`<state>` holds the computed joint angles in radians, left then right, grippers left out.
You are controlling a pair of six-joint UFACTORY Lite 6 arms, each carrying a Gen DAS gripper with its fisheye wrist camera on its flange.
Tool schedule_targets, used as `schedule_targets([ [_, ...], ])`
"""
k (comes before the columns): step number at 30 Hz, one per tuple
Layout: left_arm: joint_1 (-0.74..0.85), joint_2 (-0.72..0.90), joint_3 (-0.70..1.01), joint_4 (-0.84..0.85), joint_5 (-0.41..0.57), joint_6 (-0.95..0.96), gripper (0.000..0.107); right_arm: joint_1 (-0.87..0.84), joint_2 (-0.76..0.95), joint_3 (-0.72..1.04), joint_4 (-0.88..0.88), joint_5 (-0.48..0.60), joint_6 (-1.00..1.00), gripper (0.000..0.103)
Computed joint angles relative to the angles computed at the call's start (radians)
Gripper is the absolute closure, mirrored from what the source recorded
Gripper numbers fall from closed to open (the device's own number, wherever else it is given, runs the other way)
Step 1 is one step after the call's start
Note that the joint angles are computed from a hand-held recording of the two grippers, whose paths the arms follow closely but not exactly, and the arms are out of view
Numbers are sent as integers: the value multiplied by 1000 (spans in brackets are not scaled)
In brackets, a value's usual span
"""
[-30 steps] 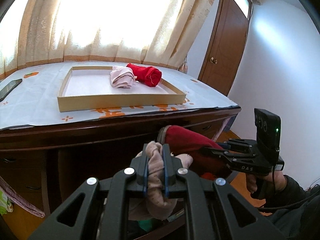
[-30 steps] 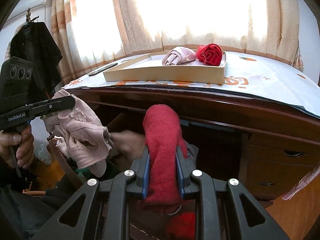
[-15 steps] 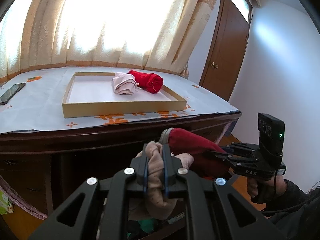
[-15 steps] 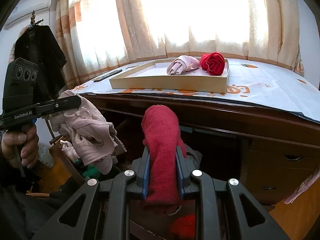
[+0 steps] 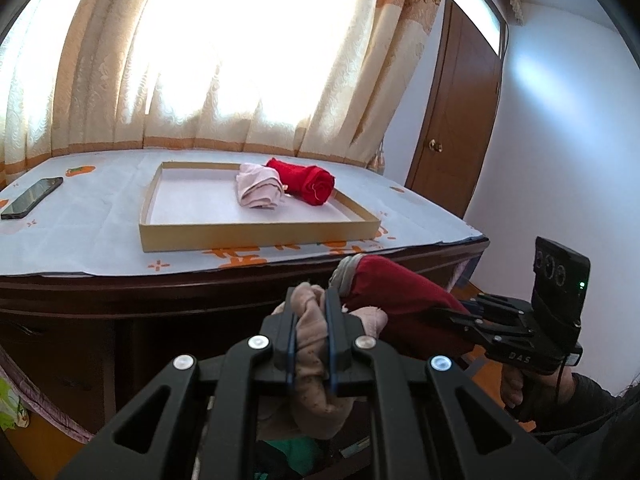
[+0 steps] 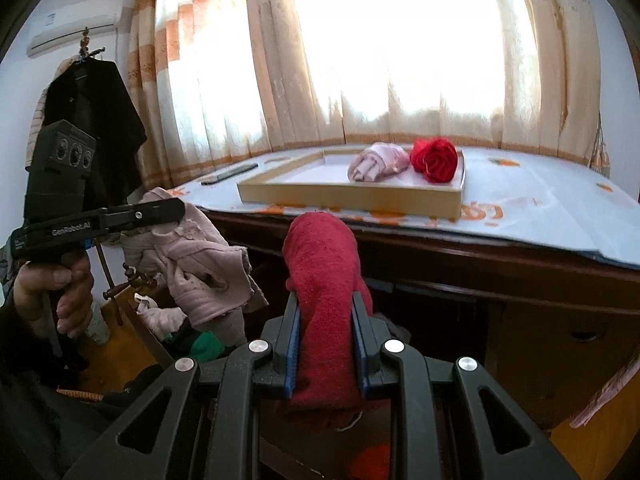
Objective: Take underwear out of drawer
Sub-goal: 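Lift both held garments out of the drawer toward the beige tray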
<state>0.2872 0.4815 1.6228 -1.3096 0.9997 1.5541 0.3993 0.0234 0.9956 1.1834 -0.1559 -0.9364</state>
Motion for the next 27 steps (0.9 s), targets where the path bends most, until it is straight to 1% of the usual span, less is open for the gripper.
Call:
schedule_targets([
  [4,6,-10,-12,-29,-3,21,98,14,-37,-25,-143,-32,133,79],
  [13,20,-39,-45,-100,-8,82,98,32,-74,-54,-313,-85,289,79],
  [20,25,-96,-112,-179,-31,173,98,46,-89,-53,-341,-113,301,79],
  [27,25,-128,-132,-230,-38,227,98,56,-73,-27,-347,-136,291,79],
])
